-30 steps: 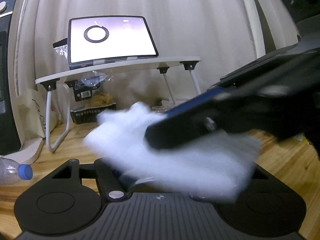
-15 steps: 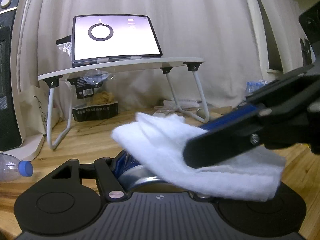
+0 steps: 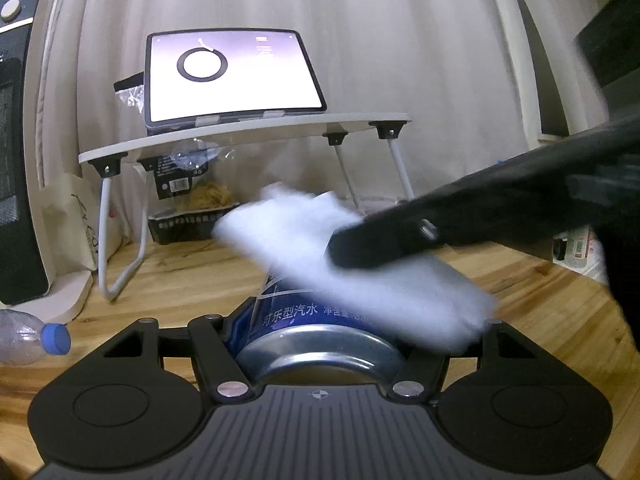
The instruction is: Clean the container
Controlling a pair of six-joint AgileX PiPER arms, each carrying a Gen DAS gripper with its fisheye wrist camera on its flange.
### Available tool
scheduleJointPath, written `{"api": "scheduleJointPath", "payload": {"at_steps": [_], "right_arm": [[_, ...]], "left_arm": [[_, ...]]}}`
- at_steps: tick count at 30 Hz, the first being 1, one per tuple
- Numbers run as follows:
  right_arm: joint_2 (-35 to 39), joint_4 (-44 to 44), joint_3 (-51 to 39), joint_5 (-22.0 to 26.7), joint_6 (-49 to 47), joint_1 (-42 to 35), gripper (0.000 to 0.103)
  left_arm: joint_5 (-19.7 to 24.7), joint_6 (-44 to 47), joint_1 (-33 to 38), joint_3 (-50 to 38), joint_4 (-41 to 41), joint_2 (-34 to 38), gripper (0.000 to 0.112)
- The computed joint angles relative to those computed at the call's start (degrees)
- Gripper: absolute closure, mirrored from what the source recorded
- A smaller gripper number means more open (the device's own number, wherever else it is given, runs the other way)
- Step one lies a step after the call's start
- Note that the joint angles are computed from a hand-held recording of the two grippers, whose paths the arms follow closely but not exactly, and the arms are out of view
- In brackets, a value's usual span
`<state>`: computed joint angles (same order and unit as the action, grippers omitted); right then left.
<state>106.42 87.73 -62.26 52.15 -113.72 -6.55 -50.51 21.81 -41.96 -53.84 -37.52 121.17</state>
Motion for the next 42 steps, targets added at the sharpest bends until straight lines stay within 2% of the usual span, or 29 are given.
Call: {"api": "scheduleJointPath", "payload": {"at_steps": [4,7,11,13,15,16,19,21,22,23,25,26,28,30,32,35,38,42], "right_arm": [[-2.7,-3.7,2.5,1.8,-0.5,0.2,0.086],[-1.6,0.1,1.5,-3.1,-2.4,0.2,0.085],[3.6,1.5,-5.1,-8.2,3.6,-0.9,0.085],[5.5,0.7,-7.0,-8.5,5.9,-1.9,0.085],[5.6,0.5,-6.5,-13.0,4.9,-2.0,0.085],[6.0,-2.0,-7.1,-16.8,6.6,-1.6,0.085],[9.8,-14.3,-11.2,-20.2,19.9,-2.8,0.085],[11.0,-20.7,-12.4,-22.2,25.9,-2.7,0.083],[11.0,-21.2,-12.1,-23.0,26.2,-2.6,0.078],[10.6,-20.0,-11.3,-24.2,25.1,-2.5,0.069],[8.8,-16.5,-9.2,-26.7,22.1,-1.8,0.058],[7.6,-13.5,-7.9,-27.9,19.4,-1.5,0.058],[5.8,-8.7,-6.9,-25.0,16.8,-2.2,0.057],[4.8,-8.4,-8.0,-18.8,20.9,-3.5,0.047],[4.8,-9.4,-9.9,-10.9,28.9,-4.4,0.032],[9.5,-8.1,-13.6,1.9,41.9,-5.6,0.03],[14.4,-4.3,-15.7,8.6,49.3,-5.8,0.025],[19.7,-0.3,-18.4,15.8,53.1,-6.3,0.023]], "left_arm": [[0.0,-0.1,0.0,0.1,0.6,0.0,0.045],[-1.2,-1.2,0.0,0.8,1.7,0.0,0.046],[-4.0,-2.6,-0.3,2.0,2.3,0.1,0.045],[-3.5,-1.3,-0.5,1.5,1.5,0.2,0.045],[-2.6,-1.6,-0.2,1.3,1.3,0.0,0.045],[-2.2,-2.1,0.1,1.3,1.6,-0.1,0.045],[-2.3,-2.1,0.0,1.4,1.7,-0.2,0.045],[-1.9,-1.5,0.0,1.1,1.5,-0.1,0.045],[-1.8,-1.5,0.0,1.1,1.4,-0.1,0.045],[-1.8,-1.5,0.0,1.0,1.4,-0.1,0.045],[-1.9,-1.6,0.0,1.1,1.3,-0.1,0.045],[-2.0,-1.5,-0.1,1.1,1.0,-0.1,0.045],[-1.8,-0.6,-0.4,0.7,-0.1,0.0,0.045],[-1.3,1.0,-0.7,0.1,-1.8,0.1,0.045],[-3.4,3.8,-2.2,-0.5,-5.1,0.7,0.045],[-10.3,14.6,-6.4,-2.1,-11.4,3.2,0.045],[-13.8,20.9,-8.7,-2.1,-12.4,4.0,0.045],[-17.3,25.8,-10.2,-1.0,-10.7,4.6,0.045]]}}
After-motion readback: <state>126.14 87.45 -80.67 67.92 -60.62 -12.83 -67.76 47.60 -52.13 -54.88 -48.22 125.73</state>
